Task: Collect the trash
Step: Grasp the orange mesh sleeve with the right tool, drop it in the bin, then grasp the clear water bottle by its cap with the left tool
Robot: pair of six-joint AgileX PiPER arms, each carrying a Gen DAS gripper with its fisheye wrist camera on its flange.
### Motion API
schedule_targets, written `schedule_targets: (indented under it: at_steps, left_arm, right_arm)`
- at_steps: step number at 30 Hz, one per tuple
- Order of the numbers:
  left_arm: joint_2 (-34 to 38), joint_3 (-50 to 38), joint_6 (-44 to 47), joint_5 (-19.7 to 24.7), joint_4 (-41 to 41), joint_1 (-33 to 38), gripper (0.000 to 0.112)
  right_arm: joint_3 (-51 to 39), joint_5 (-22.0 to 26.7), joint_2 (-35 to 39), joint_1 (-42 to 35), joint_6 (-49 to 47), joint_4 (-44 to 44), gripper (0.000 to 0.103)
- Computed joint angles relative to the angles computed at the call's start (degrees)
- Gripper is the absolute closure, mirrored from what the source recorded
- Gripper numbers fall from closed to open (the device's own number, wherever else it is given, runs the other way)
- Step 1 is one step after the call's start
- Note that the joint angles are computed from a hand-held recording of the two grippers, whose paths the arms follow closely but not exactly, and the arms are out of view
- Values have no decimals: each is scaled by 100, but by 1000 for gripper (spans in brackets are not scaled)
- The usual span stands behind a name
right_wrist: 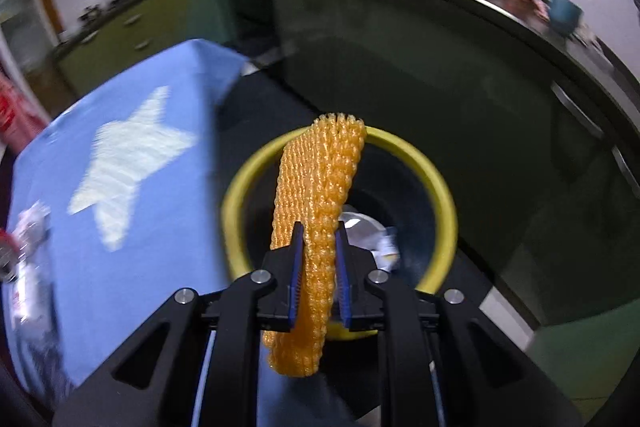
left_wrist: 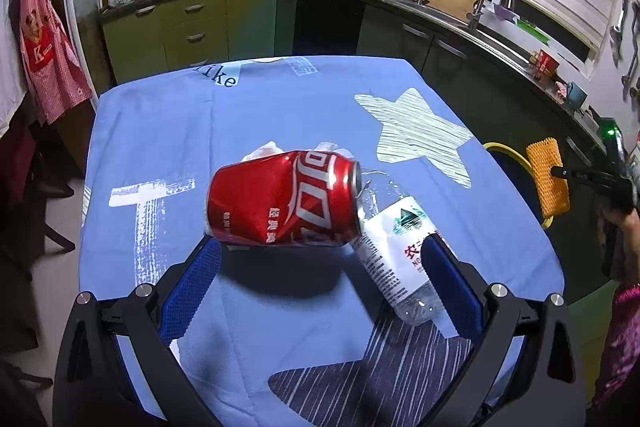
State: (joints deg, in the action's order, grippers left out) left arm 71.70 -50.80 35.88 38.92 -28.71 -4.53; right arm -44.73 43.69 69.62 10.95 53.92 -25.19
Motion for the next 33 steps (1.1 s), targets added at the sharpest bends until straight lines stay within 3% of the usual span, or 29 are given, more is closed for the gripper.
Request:
schedule_targets:
  at_steps: [3,4,6,9,16,21,25,31,33]
  left_arm:
    - [-37,-8,-309,-54,279,-219,14]
    - [-46,-10,-423,-68,387,-301,14]
    - [-53,-19,-600,-79,555,-425,14]
    - [-66,-9,-897,-81,813,-649,14]
    - [118,-46,-1320,28,1019,-1028,14]
    - [294,-363,-1145,316,866,-779,14]
    - [385,-811,-1354,413,1145,-420,14]
    - [817,-1353,-1012,994,813,-270,14]
    - [950,-1470,-734,1606,277,-193,14]
  right_arm:
    - [190,-473,205,-526,-156,-15,79]
    - [217,-681,330,-691,-203,-25,67]
    - [220,-851,531,-900,-185,-135,58]
    - [360,-1145,423,-922,-48,-136,58]
    - [516,-1040,46,-285,456,-500,52]
    - [525,-915,4,145,794,-723,50]
    - [641,-1145,9,99,685,-584,50]
    - [785,-1455,101,-66,394,-337,50]
    - [796,-1451,87,-99,283,-247,50]
